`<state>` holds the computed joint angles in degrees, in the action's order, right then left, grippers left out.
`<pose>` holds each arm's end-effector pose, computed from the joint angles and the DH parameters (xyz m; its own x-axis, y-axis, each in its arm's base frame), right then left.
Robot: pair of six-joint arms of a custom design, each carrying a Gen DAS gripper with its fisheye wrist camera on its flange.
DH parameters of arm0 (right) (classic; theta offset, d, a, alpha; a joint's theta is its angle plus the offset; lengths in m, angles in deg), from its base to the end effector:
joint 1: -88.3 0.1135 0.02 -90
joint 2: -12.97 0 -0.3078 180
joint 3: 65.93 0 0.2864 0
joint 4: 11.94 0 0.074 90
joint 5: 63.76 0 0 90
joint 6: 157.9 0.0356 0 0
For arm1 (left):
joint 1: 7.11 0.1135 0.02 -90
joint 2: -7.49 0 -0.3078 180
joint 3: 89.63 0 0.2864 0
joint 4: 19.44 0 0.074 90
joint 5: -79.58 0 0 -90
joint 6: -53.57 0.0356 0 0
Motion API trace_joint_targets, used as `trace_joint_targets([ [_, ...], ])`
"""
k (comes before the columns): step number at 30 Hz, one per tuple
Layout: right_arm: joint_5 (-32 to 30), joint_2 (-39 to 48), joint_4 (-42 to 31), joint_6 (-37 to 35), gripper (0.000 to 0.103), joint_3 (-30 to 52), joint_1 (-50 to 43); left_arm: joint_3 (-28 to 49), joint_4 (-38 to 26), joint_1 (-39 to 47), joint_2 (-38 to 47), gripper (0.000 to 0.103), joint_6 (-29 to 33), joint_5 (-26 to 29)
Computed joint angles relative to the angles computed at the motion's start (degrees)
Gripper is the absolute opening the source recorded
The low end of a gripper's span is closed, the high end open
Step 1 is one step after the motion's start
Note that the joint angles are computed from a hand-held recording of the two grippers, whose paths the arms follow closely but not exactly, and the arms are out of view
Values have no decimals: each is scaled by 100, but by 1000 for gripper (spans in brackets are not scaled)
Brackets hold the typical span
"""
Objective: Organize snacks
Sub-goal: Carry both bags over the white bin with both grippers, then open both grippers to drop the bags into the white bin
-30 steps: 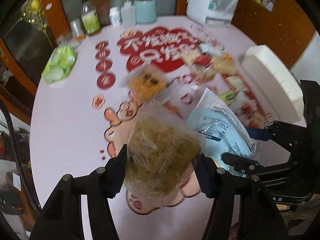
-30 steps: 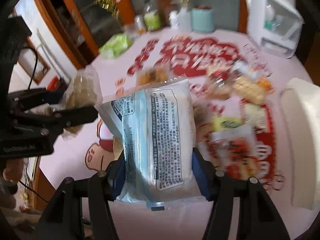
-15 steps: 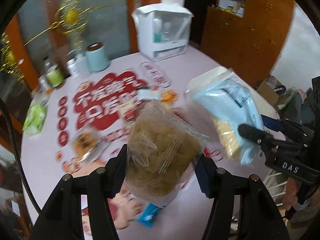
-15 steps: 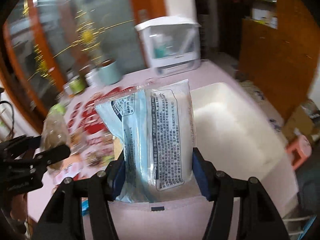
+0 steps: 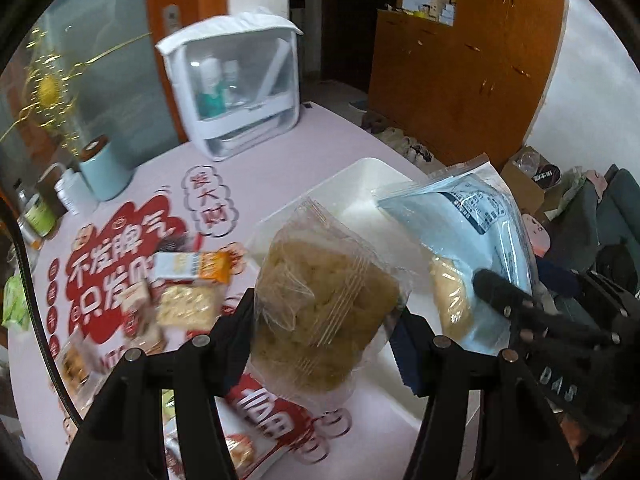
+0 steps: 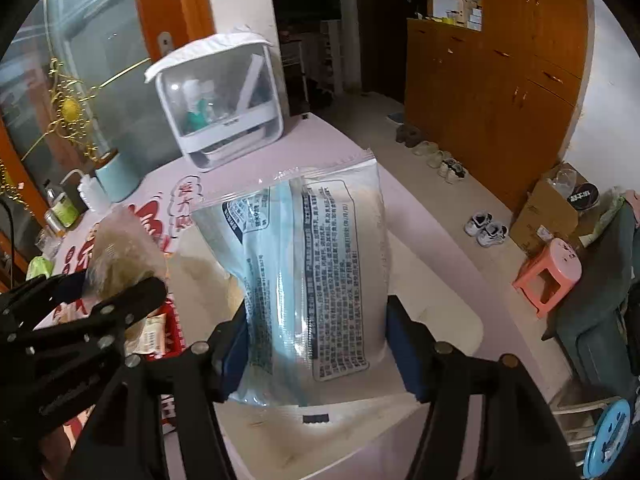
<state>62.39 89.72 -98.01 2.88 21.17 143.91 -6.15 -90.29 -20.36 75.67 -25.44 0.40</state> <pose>0.1622 0.1998 0.3650 -0.7318 0.2808 -0.6210 0.3246 0.9448 0.0447 0.2355 -0.0623 0.3850 -0.7253 0.3632 -0.5848 0.4755 0.8786 -0.0441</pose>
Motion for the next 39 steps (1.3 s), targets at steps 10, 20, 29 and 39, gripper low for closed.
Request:
trace_joint_targets([
  [10,-639,-793,724,-56,73,-1082,-678,209,307,-1041,959,87,-827,-946],
  [20,-104,-700,467,155,88,-855,-68,24,407,-575,971,102,-719,-476],
  [29,152,-393,74,547,88,-347,553,-56,23,93,332,102,-401,30],
  [39,461,201,-226,674,88,492,1223,-5,-595,1671,-508,102,439,736],
])
